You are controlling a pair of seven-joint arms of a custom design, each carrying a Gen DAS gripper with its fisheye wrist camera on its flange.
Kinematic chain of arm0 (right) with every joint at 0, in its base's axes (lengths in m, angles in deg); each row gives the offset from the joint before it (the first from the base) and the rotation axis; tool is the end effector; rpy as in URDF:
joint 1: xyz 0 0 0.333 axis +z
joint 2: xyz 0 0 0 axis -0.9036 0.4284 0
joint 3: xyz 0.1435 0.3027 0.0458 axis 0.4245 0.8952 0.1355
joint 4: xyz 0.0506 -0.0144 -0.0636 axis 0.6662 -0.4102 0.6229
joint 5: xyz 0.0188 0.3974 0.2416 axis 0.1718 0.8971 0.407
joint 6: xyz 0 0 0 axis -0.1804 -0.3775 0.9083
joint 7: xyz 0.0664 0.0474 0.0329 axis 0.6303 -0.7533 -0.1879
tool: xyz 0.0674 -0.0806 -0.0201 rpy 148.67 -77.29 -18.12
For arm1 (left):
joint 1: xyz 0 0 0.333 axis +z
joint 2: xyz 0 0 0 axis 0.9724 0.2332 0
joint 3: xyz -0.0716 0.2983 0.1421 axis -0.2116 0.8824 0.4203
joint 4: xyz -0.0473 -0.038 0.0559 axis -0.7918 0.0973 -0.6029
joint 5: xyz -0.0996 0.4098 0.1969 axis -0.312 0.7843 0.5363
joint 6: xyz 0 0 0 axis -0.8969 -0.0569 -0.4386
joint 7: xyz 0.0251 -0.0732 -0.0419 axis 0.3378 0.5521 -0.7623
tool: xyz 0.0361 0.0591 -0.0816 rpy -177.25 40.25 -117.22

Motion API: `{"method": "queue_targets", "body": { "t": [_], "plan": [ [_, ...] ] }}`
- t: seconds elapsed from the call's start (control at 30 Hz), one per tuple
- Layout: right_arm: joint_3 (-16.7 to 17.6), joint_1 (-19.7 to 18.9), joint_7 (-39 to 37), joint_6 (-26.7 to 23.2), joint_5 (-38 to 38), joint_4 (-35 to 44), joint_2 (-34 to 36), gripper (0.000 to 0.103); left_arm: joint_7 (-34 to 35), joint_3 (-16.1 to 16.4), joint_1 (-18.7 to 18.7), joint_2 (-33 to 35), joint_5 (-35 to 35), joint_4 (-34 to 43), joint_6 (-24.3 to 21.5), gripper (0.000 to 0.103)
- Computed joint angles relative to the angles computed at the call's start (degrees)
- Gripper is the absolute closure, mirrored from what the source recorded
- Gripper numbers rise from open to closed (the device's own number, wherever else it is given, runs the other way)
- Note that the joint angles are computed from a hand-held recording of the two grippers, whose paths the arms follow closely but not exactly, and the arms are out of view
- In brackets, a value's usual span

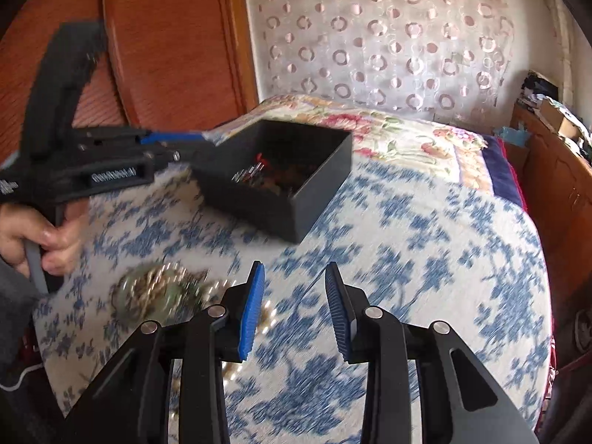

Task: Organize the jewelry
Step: 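Lower the purple hair clip into the black box and open the left tool, then grasp a pearl necklace beside the jade bangle with the left tool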

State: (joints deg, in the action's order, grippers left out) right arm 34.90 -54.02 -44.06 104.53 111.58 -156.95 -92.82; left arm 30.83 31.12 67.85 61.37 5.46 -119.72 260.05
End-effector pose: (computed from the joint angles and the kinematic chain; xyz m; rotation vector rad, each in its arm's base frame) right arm 0.5614 0.0356 0.4222 -2.0761 1.1547 -0.3848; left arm 0.5704 -0.2279 0.4602 -1.4449 2.0106 -0.8801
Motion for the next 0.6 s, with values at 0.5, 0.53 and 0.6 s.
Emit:
{"method": "queue_targets", "body": {
  "t": [0.5, 0.53, 0.6],
  "plan": [
    [-0.2, 1.7, 2.2, 1.8, -3.4, -7.9, -5.4, 0.067, 22.6, 11.1, -15.8, -9.5, -27.6, -13.8, 1.2, 0.084],
    [-0.3, 2.0, 2.2, 2.2, -3.3, -8.3, -5.7, 0.067, 24.1, 12.0, -17.2, -10.0, -29.3, -14.5, 1.1, 0.084],
    [-0.4, 2.5, 2.5, 3.0, -3.5, -9.2, -6.5, 0.067, 25.7, 12.3, -18.4, -10.7, -30.9, -15.4, 0.9, 0.084]
  ]
}}
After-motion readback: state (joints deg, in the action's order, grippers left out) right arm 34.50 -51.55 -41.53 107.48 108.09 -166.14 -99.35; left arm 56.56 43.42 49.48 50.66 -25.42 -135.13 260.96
